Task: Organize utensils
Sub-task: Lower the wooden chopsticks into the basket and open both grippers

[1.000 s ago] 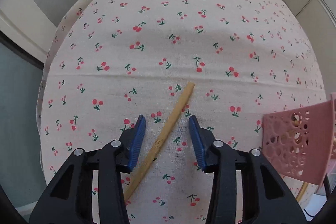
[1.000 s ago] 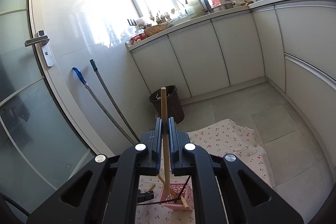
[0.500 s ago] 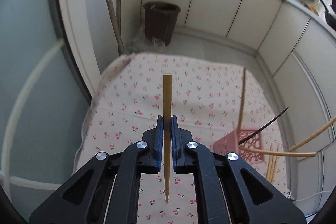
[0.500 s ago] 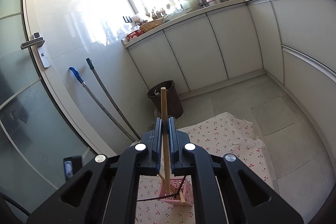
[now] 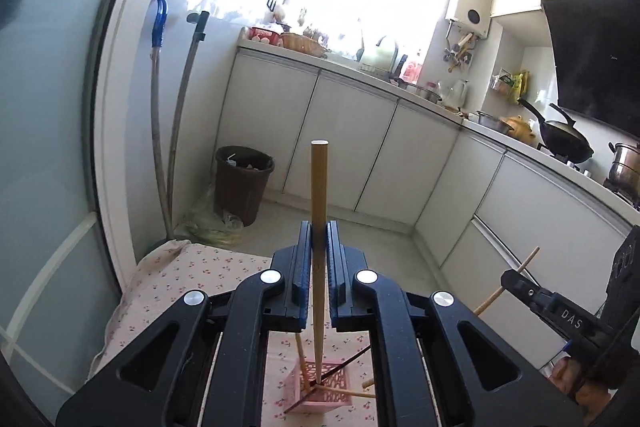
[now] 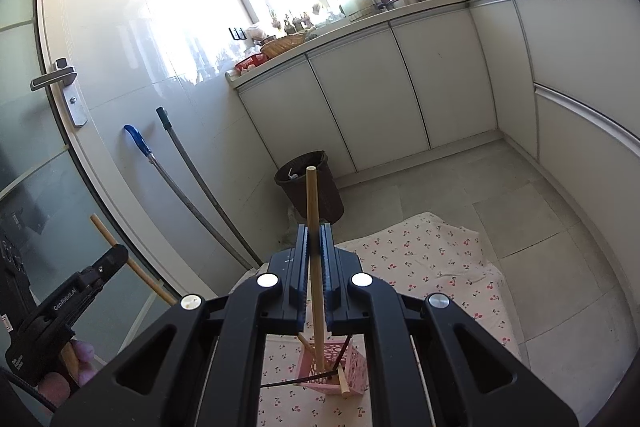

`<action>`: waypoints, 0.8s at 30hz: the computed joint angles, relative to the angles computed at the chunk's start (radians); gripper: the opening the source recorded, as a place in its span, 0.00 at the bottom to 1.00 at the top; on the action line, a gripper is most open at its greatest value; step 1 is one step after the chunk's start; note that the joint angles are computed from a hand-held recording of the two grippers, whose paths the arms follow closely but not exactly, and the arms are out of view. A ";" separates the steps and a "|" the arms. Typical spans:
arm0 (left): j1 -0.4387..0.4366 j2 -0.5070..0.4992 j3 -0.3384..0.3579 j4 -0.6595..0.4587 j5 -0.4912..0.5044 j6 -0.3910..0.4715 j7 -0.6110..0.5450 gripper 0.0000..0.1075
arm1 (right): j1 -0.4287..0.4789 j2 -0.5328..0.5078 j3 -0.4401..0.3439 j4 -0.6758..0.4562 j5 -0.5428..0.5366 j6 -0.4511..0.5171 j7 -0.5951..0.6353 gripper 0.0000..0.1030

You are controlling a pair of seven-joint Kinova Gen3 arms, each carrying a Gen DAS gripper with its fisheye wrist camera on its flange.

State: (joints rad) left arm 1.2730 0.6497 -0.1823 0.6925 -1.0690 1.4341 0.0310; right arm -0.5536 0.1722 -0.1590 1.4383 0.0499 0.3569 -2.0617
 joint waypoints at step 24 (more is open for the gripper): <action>-0.023 -0.014 0.033 0.105 0.024 0.004 0.202 0.50 | -0.090 0.063 0.050 -0.032 0.135 0.007 -0.122 0.08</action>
State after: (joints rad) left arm 1.2504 0.6361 -0.1494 0.7971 -1.0451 1.4384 0.2334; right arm -0.6438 0.2356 -0.1092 1.4066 0.1851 0.3641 -2.1839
